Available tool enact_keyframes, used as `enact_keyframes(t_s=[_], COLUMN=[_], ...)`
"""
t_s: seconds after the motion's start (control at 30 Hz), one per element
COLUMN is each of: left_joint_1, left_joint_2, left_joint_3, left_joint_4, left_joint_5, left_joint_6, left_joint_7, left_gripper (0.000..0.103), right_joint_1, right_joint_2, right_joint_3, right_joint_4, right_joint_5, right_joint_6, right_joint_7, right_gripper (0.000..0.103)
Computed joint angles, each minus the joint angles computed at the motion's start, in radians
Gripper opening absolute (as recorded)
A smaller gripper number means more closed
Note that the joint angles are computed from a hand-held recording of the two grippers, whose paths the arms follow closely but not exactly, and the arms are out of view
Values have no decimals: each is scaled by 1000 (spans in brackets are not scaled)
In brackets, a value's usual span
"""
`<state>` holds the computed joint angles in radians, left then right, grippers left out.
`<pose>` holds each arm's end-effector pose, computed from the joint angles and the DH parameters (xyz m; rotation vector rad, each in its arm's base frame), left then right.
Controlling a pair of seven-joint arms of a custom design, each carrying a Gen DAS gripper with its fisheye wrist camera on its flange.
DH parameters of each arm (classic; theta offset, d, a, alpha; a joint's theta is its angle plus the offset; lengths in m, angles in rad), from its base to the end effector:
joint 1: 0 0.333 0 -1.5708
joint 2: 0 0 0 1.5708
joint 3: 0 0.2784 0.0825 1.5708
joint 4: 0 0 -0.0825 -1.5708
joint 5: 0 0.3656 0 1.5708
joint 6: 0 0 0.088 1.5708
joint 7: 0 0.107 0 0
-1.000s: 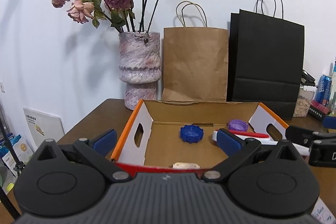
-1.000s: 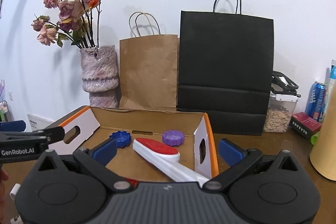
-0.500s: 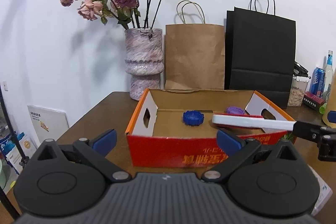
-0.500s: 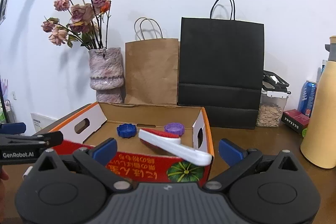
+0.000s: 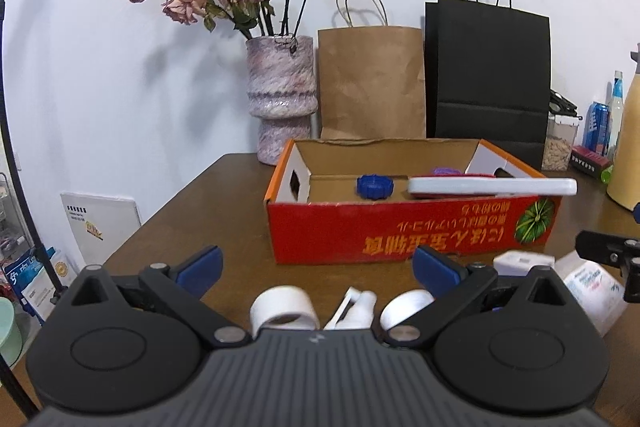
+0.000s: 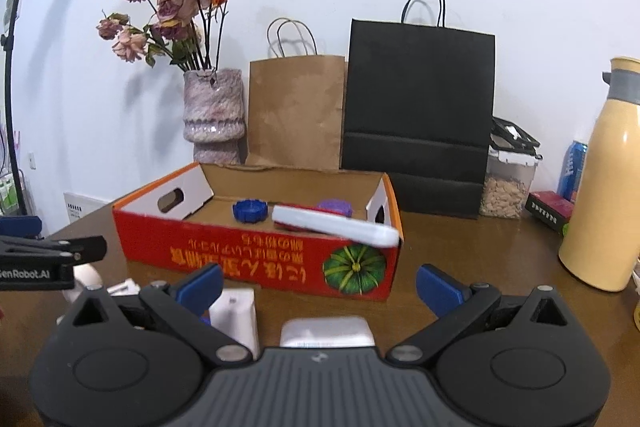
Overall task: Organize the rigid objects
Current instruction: 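Move both tools back from the box toward the remaining items on the table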
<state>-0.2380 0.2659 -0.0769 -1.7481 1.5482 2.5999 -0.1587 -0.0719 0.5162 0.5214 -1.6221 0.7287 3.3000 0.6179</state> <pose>0.6057 -0.2145 0.4402 -1.6133 1.2835 -0.8041 0.6611 0.1657 0.4423 -1.7073 1.1483 -0.7641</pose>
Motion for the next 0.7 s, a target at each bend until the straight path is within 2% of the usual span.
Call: enact_keyframes(t_s=[0.17, 0.27, 0.43, 0.6, 0.7], left_joint_1=[9, 21, 45, 60, 71], left_joint_2=[-40, -57, -81, -97, -107], left_joint_3=[-4, -10, -19, -23, -24], left_joint_4=[-59, -88, -128, -156, -169], left_joint_5=[14, 10, -8, -27, -29], left_joint_6=[2, 7, 23, 30, 43], left_joint_7=[-27, -20, -12, 5, -12], left_gripper=[103, 103, 103, 103, 103], right_joint_1=[-57, -62, -41, 69, 90], right_joint_2=[-35, -58, -95, -131, -137], right_joint_3=[52, 45, 2, -134, -162], right_joint_4=[-80, -120, -177, -209, -216], right_joint_5=[0, -3, -6, -7, 0], right_joint_6=[22, 20, 12, -10, -14], right_joint_7=[-6, 18, 41, 82, 89], right_gripper=[103, 103, 103, 103, 103])
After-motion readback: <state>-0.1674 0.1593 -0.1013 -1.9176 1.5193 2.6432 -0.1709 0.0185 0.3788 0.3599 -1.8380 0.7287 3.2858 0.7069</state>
